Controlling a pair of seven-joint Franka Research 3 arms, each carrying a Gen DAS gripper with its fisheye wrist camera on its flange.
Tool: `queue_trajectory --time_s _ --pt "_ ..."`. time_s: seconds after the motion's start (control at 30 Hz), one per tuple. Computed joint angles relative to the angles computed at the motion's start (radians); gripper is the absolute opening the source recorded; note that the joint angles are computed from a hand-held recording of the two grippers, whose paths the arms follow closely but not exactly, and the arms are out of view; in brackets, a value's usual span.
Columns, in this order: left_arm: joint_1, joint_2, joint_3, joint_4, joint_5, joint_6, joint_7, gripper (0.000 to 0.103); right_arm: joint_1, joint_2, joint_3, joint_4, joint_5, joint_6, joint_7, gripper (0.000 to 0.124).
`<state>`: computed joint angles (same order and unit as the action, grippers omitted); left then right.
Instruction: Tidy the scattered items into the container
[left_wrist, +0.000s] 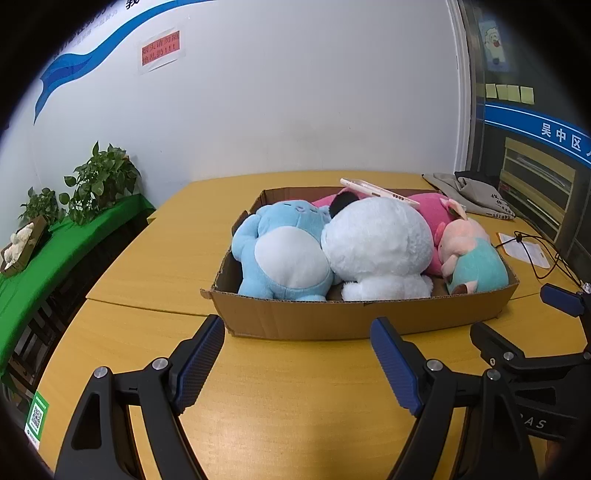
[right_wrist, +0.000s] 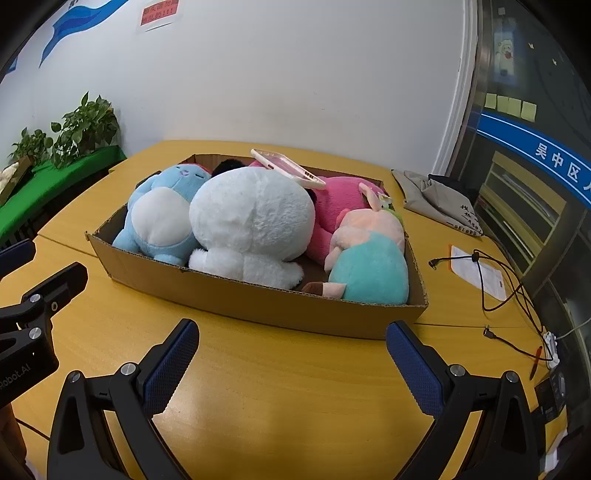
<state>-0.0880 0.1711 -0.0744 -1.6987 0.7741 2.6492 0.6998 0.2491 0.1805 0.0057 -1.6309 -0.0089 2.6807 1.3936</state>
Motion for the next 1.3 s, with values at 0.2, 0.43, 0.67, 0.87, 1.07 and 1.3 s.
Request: queue_trajectory --time_s 0.2,0.43,0.67,0.87,1.07,1.3 --pt "-0.006 0.005 0.005 0.010 0.029 0.004 -0.022 0.081 0.001 0.007 -0.002 0.009 -0.005 -0.001 0.002 0.103" --pt "-0.003 0.008 0.002 0.013 0.016 0.014 -0.007 0.081 0.002 0.011 -0.002 0.015 -0.003 0.000 0.001 0.103" --pt "0.012 0.002 0.001 -0.007 -0.040 0.045 0.017 0.081 0.003 0.003 -0.002 0.004 -0.004 0.011 0.000 0.103" --pt "0.010 0.007 0.001 -0.003 -0.052 0.036 0.032 0.081 -0.001 -0.003 -0.001 -0.007 0.002 0.025 -0.003 0.103" --pt "0.039 0.024 -0.018 -0.015 -0.172 0.076 0.151 0.081 -0.012 0.006 0.001 -0.004 0.029 0.021 -0.025 0.103" --pt "0.133 0.075 -0.049 -0.050 -0.467 0.079 0.440 0.081 -0.068 0.073 -0.002 0.026 0.134 -0.026 -0.127 0.103"
